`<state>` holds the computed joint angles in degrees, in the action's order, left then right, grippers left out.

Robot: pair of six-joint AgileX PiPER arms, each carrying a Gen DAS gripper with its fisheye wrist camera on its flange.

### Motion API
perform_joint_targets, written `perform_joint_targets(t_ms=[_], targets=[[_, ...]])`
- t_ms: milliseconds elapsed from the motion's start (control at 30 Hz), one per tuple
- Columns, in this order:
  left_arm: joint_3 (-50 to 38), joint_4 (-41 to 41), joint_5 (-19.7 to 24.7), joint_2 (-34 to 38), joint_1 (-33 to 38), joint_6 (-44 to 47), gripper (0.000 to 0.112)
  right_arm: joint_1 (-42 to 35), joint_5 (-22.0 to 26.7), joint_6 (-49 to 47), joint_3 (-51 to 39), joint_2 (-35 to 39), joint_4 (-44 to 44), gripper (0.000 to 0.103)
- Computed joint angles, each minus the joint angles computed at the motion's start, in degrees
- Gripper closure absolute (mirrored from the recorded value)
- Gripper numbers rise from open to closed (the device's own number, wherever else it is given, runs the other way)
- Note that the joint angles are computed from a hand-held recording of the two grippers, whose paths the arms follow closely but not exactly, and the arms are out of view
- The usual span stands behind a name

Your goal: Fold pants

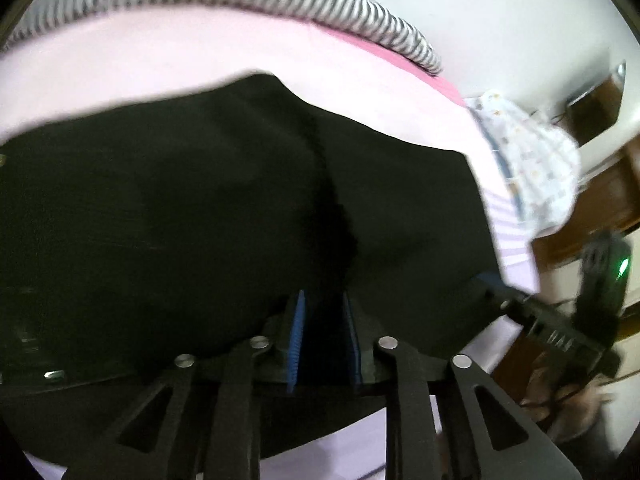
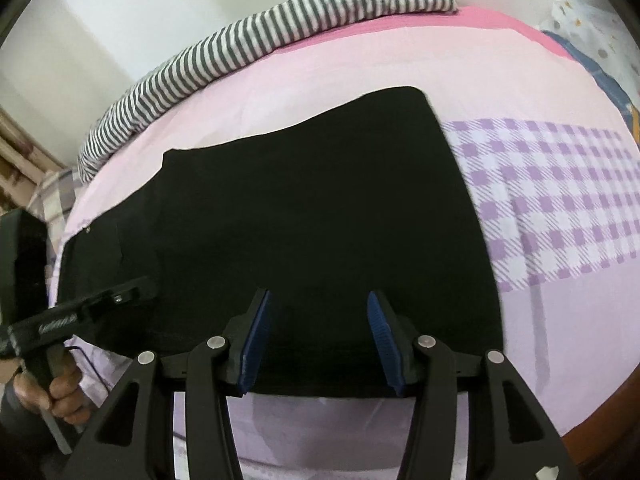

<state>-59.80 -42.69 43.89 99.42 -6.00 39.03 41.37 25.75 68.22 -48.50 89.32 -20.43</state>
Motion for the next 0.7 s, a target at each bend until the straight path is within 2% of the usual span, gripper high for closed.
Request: perform_joint_targets(t_ms=[133,233,333,433,533,700], targets=[[4.8,8.9,-7.6,-5.6,-0.1,-6.3,0.084,1.8,4.2,0.7,-6.4,5.3,-3.2,0.054],[7.1,13.3,-10.3,-7.8,0.8,-10.3,0.083,2.4,8.0,1.2,-11.5,9.2,-4.9,0.051],[9.4,14.5,-12.0,-9.6,2.6,-10.2,0.082,2.3,10.6,2.0,-15.9,12.2,-5.5,0.051],[10.5,17.2,-13.0,-11.0,3.3,-11.9,0.081,3.0,14.0,4.1,-20.2,15.4,-7.1,0.045],[11.7,15.6,-12.7,-12.5,5.6,-9.1,0.08,4.0,17.5,4.1,-24.9,18.6,-8.0,0.04],[13.3,13.1,-11.2,-15.1,9.8,-5.1,0.074,4.8,20.6,3.6,-30.7,22.5,-8.2,0.039]])
